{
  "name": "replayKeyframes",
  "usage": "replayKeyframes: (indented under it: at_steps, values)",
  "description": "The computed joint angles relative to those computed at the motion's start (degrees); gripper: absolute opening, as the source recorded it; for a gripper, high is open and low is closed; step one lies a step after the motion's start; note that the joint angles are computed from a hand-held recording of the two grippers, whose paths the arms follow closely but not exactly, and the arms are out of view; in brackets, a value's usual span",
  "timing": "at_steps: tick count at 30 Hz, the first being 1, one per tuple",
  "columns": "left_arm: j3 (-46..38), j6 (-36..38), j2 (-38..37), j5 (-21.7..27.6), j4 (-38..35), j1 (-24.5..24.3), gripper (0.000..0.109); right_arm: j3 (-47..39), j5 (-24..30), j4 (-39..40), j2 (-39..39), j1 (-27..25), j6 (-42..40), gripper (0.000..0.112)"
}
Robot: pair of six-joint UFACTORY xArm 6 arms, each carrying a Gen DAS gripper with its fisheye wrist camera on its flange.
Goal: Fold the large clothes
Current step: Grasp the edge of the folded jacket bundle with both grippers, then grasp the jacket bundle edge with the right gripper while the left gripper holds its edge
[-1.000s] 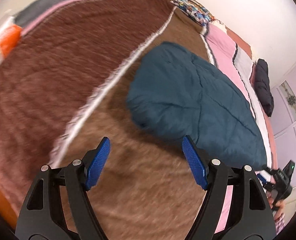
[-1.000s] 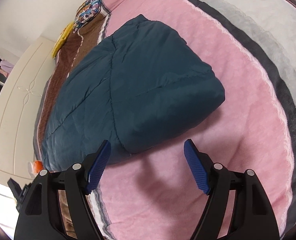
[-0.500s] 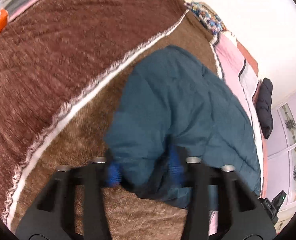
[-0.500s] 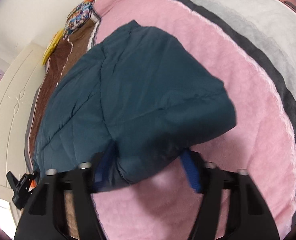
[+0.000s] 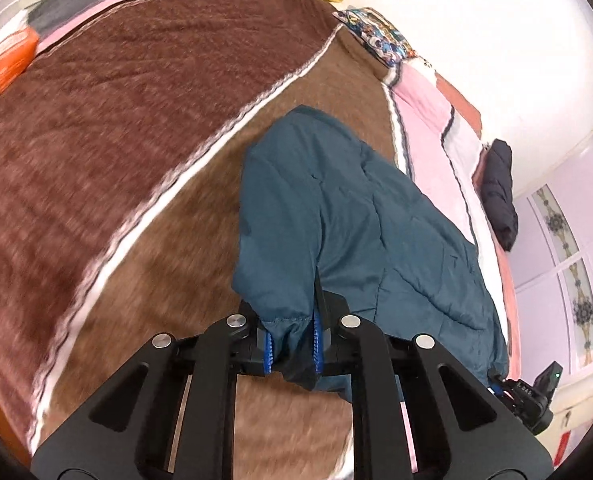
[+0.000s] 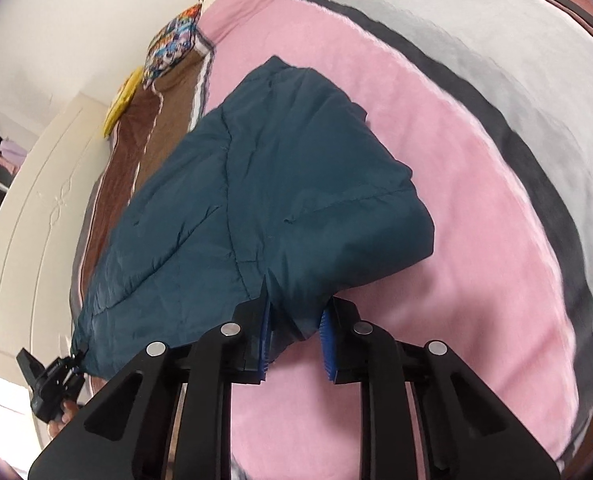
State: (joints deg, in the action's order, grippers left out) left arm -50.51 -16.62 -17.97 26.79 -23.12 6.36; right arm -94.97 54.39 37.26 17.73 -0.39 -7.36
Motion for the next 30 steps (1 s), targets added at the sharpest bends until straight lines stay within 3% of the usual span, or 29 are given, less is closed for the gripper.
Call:
replayKeyframes:
  at_steps: [6,10,15,22,24,26,30]
  values:
    - [8.75,-0.37,-9.1,2.94,0.51,1.23,0.015,10.85,3.47,0.57,-8.61,-1.62,-1.79,0.021]
    - [9.63,-3.22,-7.78,1.97,3.53,0.95,0.016,11.28,3.89,-2.57,-8.37,-0.91,-0.91,0.024]
    - [8.09,-10.23,-5.99,2.17,13.04,0.23,0.032,7.16,6.49,-6.37,-5.83,-0.38,2.64,0.04]
    - [8.41,-9.01,-5.66,0.97,10.1,0.09,0.055,9.34,8.94,-11.35,-11.15,-1.59,-0.66,0.045]
    - [8.4,-9.25,-5.52,0.81,10.23,-0.16,0.058,11.17,5.62,-15.27,-14.5,-0.69,-3.09,0.042]
    - [8.43,-9.38,-5.36,0.31,10.67,-0.33,0.06,10.19,5.29,-15.14,-15.34,0.36,-6.34,0.022]
    - [8.42,-10.49,-5.0,-0.39,11.97,-0.68,0.063,5.88,4.97,-11.51,-13.22,5.0,-12.13,0.008]
